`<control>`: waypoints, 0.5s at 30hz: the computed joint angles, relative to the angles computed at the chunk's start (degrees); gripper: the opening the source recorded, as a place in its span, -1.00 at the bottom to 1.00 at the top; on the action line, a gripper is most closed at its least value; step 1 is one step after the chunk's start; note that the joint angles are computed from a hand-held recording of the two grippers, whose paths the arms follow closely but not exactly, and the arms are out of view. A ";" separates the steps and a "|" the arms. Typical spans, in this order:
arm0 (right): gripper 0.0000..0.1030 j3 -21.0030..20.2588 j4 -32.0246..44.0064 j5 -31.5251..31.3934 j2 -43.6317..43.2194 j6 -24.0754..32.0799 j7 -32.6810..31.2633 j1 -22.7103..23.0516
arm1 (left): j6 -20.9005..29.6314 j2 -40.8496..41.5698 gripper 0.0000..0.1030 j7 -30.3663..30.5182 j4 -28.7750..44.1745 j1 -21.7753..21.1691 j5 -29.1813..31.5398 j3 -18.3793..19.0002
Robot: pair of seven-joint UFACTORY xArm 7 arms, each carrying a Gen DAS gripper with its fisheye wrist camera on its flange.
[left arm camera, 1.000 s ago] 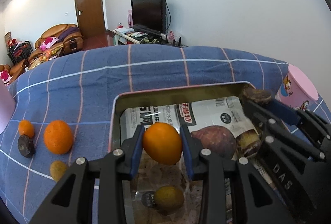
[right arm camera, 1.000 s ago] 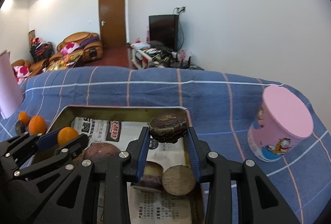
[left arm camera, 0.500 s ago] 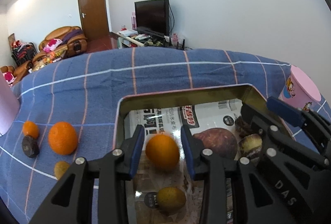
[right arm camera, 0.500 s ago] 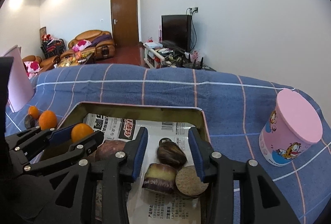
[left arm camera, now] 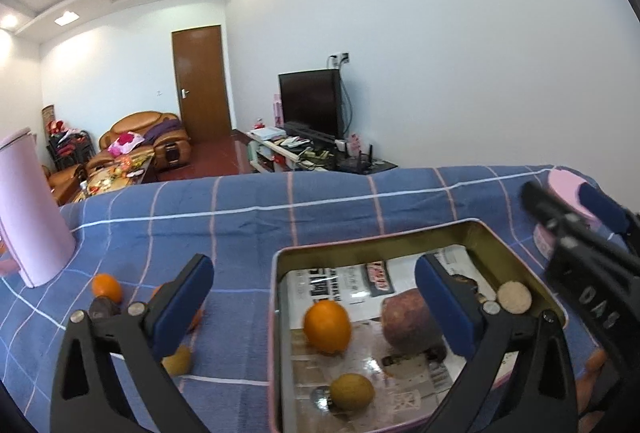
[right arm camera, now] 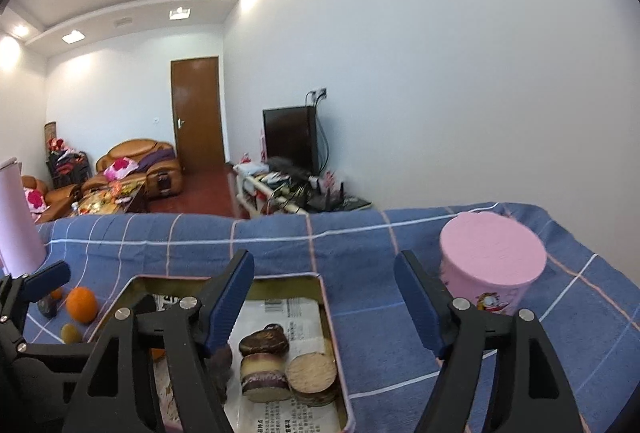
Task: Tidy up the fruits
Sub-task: 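Grasp a small yellow-green fruit with the right tool while the left tool returns to the pile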
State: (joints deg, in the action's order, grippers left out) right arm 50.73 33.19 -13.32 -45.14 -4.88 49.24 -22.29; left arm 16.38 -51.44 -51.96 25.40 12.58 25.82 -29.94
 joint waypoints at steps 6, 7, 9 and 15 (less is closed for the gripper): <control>0.77 2.22 -2.52 2.34 -7.78 -3.16 3.01 -3.58 | 0.50 -4.35 1.00 -2.02 -2.01 2.75 0.68 -0.45; 0.77 2.38 -2.53 2.43 -8.51 -2.36 3.11 -3.50 | 0.70 -4.62 1.00 -2.08 -2.21 2.79 0.68 -0.47; 0.77 2.12 -2.22 2.23 -8.11 -1.35 3.10 -3.06 | 0.73 -4.51 1.00 -1.75 -2.65 2.62 0.57 0.32; 0.77 0.04 -1.34 1.40 -5.76 3.95 4.22 -0.45 | 2.11 -5.35 1.00 -0.52 -3.84 0.69 -0.27 2.35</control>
State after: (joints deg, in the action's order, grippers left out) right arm 50.77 31.85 -11.93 -50.89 -0.93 53.46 -22.73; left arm 18.49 -56.79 -52.48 21.57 13.27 25.55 -27.59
